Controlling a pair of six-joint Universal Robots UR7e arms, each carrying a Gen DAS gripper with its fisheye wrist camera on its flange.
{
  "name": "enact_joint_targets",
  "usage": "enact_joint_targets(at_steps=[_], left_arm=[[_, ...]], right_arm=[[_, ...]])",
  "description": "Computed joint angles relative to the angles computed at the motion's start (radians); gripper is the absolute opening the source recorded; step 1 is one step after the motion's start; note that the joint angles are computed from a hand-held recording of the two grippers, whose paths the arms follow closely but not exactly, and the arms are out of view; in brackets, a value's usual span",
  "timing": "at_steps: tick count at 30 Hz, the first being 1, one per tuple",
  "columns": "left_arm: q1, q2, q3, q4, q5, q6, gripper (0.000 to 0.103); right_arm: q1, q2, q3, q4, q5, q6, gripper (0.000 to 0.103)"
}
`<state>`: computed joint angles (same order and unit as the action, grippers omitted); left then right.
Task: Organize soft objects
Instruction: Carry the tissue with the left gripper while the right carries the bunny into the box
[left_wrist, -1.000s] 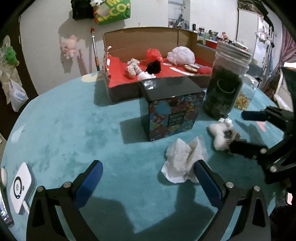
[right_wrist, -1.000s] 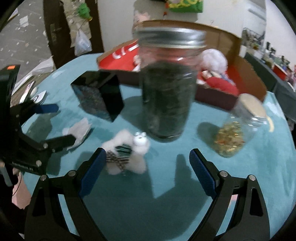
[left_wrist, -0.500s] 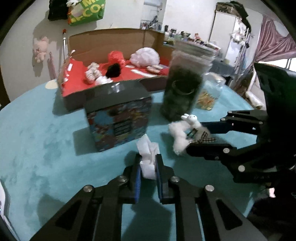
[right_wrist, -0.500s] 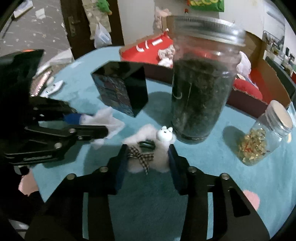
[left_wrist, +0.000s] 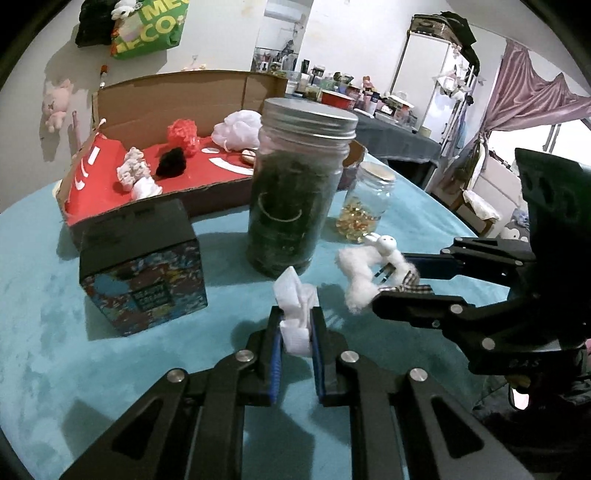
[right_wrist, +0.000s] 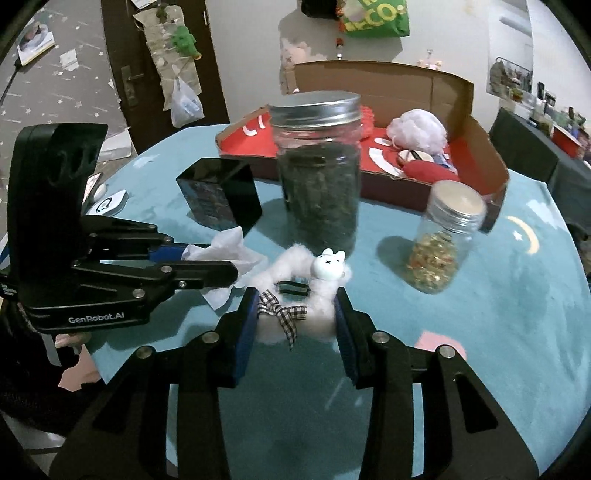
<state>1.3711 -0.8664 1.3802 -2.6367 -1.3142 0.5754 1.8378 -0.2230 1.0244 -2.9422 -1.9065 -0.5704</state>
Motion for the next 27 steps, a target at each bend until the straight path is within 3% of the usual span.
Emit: enact_joint_targets(at_steps=[18, 27], left_arm=[[0.004, -0.007, 0.003, -0.015, 0.025, -0.014, 0.015], [0.025, -0.036, 0.017, -0.035, 0.06, -0.031, 0.015]], right_arm=[[-0.014, -0.021, 0.034, -0.017, 0.002, 0.016, 0.038], [-0.029, -0.048, 0.069, -0.047, -0.035, 0.039, 0.038]])
